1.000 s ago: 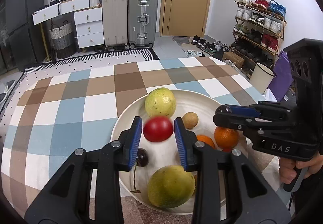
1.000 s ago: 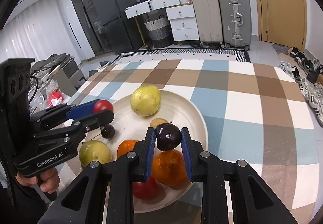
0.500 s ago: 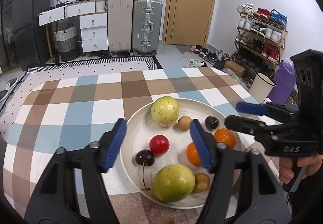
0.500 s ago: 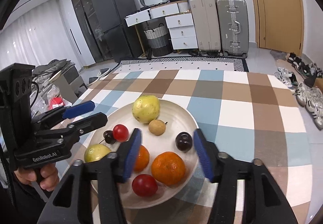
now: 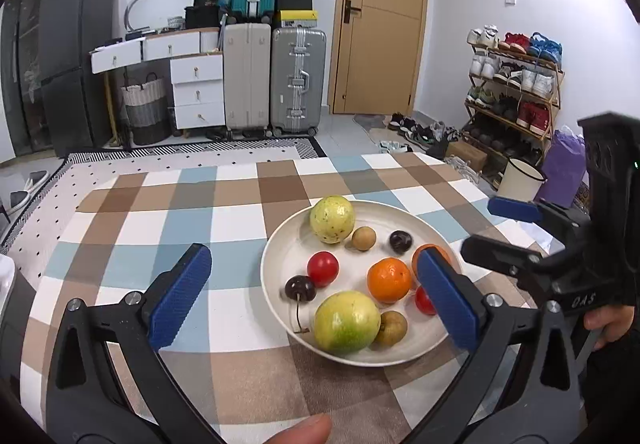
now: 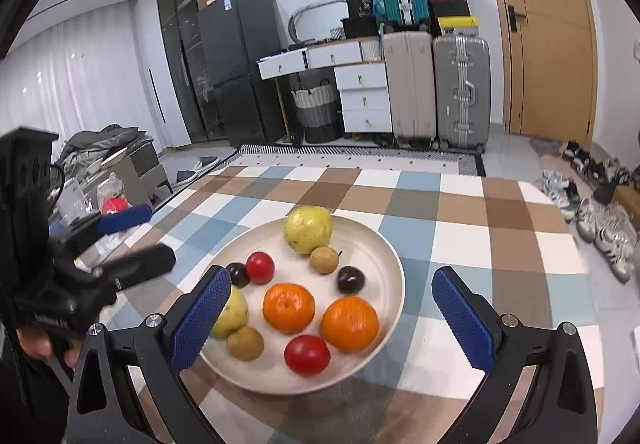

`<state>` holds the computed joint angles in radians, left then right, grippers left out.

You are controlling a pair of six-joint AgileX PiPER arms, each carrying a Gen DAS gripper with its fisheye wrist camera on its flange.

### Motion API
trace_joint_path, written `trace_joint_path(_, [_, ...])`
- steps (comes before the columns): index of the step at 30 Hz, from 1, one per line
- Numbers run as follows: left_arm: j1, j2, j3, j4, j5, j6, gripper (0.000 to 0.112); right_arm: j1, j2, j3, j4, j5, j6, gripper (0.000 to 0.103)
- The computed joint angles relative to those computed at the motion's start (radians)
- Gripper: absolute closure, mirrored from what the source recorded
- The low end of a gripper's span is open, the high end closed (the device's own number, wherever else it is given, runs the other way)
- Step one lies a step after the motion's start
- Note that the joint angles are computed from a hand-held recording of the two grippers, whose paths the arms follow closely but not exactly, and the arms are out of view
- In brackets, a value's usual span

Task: Organize fruits

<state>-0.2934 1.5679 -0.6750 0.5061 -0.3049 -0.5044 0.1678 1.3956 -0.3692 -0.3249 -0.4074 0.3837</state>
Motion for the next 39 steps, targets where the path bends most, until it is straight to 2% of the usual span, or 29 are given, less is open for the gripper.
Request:
trace_joint_path(5, [0.005,-0.057,0.079,-0.051,-0.043,0.040,0.010,0.009,-0.067,0.088,0.006,-0.041,-0.008,0.001])
trace_joint_path(9, [-0.018,-0.098,0.147,-0.203,-0.066,0.189,0.010,0.054,-0.144,0.161,0.105,-0.077,-0.080,0.001])
trace_joint_path(13, [-0.025,-0.135,0.216,-0.246,-0.095,0.222,0.010,0.123,-0.203,0.215,0.259,-0.094,-0.184,0.001])
trace_joint_path(15, [-0.020,-0.143,0.245,-0.260,-0.118,0.221,0.010,0.138,-0.215,0.232,0.282,-0.104,-0.191,0.001])
trace_joint_path(19, [0.001,-0.146,0.290,-0.220,-0.169,0.160,0.010,0.221,-0.232,0.259,0.438,-0.117,-0.304,0.001])
trace_joint_path(23, [-0.007,-0.144,0.322,-0.281,-0.206,0.218,0.010,0.301,-0.220,0.268,0.577,-0.154,-0.413,0.001])
trace_joint_path(28, [-0.040,-0.137,0.327,-0.364,-0.215,0.295,0.010,0.346,-0.179,0.275,0.663,-0.211,-0.473,0.001])
trace_joint_path(32, [-0.088,-0.134,0.330,-0.470,-0.221,0.399,0.010,0.349,-0.170,0.274,0.675,-0.224,-0.482,0.001])
trace_joint_path(39, [-0.083,-0.124,0.327,-0.457,-0.225,0.382,0.010,0.332,-0.175,0.280,0.644,-0.229,-0.455,0.001])
